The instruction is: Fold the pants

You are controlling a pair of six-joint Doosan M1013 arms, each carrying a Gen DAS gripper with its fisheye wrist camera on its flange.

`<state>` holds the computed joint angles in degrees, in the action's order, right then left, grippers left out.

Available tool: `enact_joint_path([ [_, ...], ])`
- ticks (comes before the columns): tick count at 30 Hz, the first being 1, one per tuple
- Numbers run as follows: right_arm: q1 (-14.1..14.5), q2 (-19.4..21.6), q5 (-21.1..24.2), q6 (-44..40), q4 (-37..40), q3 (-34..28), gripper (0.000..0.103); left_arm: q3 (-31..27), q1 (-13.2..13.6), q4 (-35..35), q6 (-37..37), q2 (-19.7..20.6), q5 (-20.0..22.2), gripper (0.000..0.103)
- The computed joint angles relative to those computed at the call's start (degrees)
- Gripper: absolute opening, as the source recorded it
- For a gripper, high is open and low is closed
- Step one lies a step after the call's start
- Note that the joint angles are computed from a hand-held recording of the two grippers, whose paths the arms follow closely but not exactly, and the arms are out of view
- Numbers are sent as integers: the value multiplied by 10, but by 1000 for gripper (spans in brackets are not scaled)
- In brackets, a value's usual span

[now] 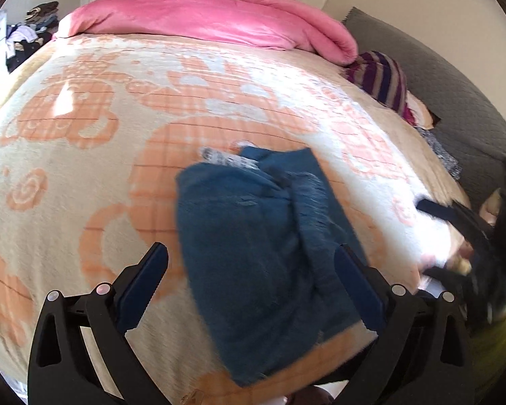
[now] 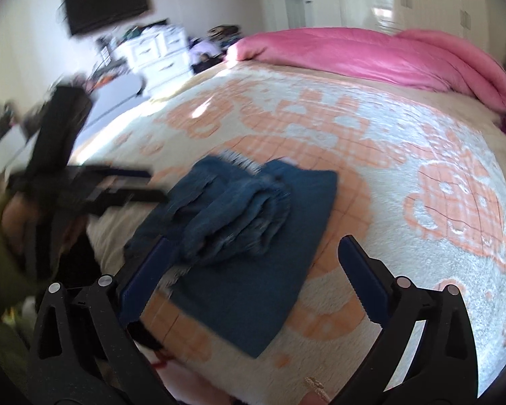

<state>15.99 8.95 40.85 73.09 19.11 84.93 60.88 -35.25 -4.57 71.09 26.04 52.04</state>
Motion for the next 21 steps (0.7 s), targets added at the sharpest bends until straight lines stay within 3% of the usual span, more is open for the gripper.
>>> enact_joint_path([
  [5, 28, 5, 30, -93, 8, 0, 91, -21, 9, 13, -8, 16, 6, 96],
  [8, 45, 16, 43, -168, 30, -9, 79, -41, 19, -23, 4, 33, 23, 59],
  [9, 49, 18, 40, -185, 34, -10, 74, -49, 21, -28, 5, 40, 34, 55],
  [13, 67, 38, 42, -233, 20, -33, 60, -62, 23, -29, 8, 54, 51, 52],
  [16, 86, 54, 42, -219, -61, -49, 49, -66, 24, -30, 10, 58, 55, 52],
  [18, 86, 69, 76, -239, -53, -62, 14, -68, 24, -27, 8, 61, 58, 54],
  [19, 80, 75, 104, -266, -17, -68, 11, -69, 24, -28, 7, 62, 60, 54],
  [21, 75, 74, 115, -280, 0, -64, 7, -69, 25, -31, 8, 64, 60, 56],
])
